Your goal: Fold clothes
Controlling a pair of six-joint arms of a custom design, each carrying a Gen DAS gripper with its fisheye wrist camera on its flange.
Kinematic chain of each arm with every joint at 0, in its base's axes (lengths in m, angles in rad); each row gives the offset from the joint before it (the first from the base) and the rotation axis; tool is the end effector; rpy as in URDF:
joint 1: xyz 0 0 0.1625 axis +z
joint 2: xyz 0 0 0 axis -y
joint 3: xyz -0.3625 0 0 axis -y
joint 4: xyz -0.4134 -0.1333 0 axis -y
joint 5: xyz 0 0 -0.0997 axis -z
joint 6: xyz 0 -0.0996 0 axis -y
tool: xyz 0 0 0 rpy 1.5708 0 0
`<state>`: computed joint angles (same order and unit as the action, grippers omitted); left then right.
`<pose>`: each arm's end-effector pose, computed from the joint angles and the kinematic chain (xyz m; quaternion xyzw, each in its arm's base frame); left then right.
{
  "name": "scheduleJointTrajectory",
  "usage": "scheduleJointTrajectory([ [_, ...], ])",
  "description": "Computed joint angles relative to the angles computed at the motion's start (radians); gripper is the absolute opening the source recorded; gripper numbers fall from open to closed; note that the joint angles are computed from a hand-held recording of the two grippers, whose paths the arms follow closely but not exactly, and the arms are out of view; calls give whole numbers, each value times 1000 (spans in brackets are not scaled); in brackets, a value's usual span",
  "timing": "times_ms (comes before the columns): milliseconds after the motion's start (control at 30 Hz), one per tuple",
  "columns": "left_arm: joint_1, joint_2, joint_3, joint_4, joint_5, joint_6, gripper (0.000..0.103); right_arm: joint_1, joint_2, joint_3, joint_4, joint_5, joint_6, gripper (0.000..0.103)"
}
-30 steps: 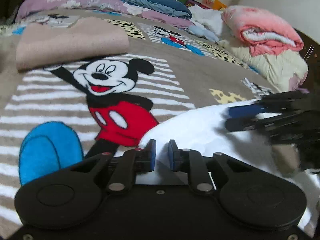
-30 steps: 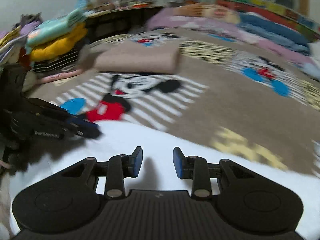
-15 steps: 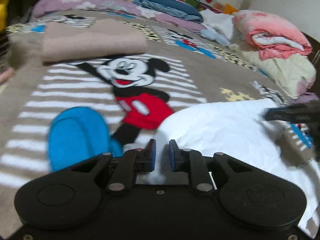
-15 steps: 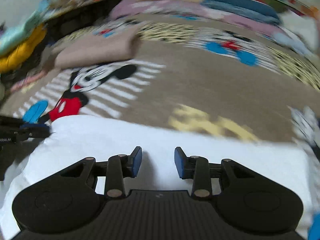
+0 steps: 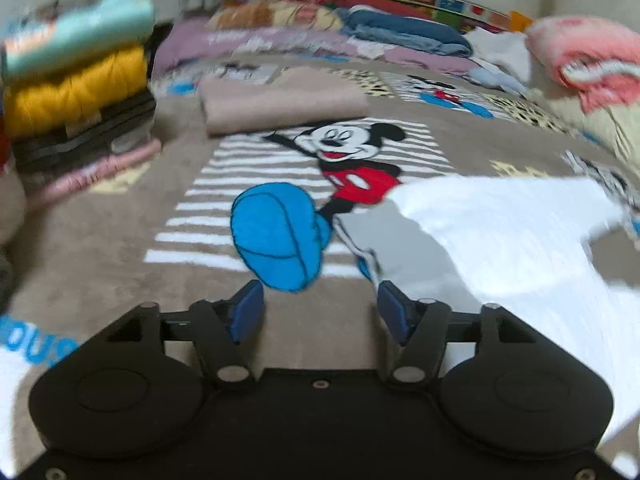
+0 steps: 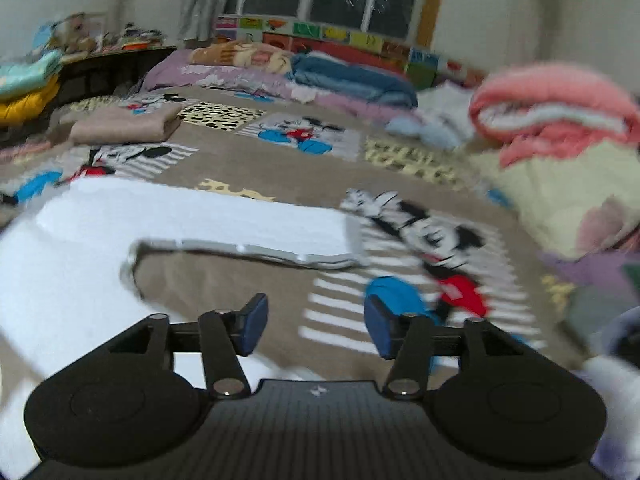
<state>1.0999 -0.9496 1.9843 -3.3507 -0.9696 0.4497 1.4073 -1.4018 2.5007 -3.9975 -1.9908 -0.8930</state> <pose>-0.0810 -0.5772 0.1091 0.2986 0.8449 -0.3506 0.2721 0.0327 -0.3714 0.2265 0.1548 -0.7654 0.4378 0.4456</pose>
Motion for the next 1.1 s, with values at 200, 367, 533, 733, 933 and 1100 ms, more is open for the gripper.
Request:
scheduleJointTrajectory([
  [200,-80,-23,162,-231,20,148,69,-2,-106,144,-89,4,-247,60],
  [367,-128,1,259,-410,15,359,71,-24,-56,203,-207,10,-451,60],
  [533,-138,47,327,-559,-12,606,71,-65,45,238,-335,39,-606,60],
  [733,-121,98,355,-619,-53,869,71,-61,189,221,-392,-7,-758,60],
  [933,-108,165,321,-678,-71,1062,71,-8,367,134,-444,-130,-895,58],
  [1100,-87,209,286,-718,-102,1174,71,9,433,84,-481,-155,-925,55],
])
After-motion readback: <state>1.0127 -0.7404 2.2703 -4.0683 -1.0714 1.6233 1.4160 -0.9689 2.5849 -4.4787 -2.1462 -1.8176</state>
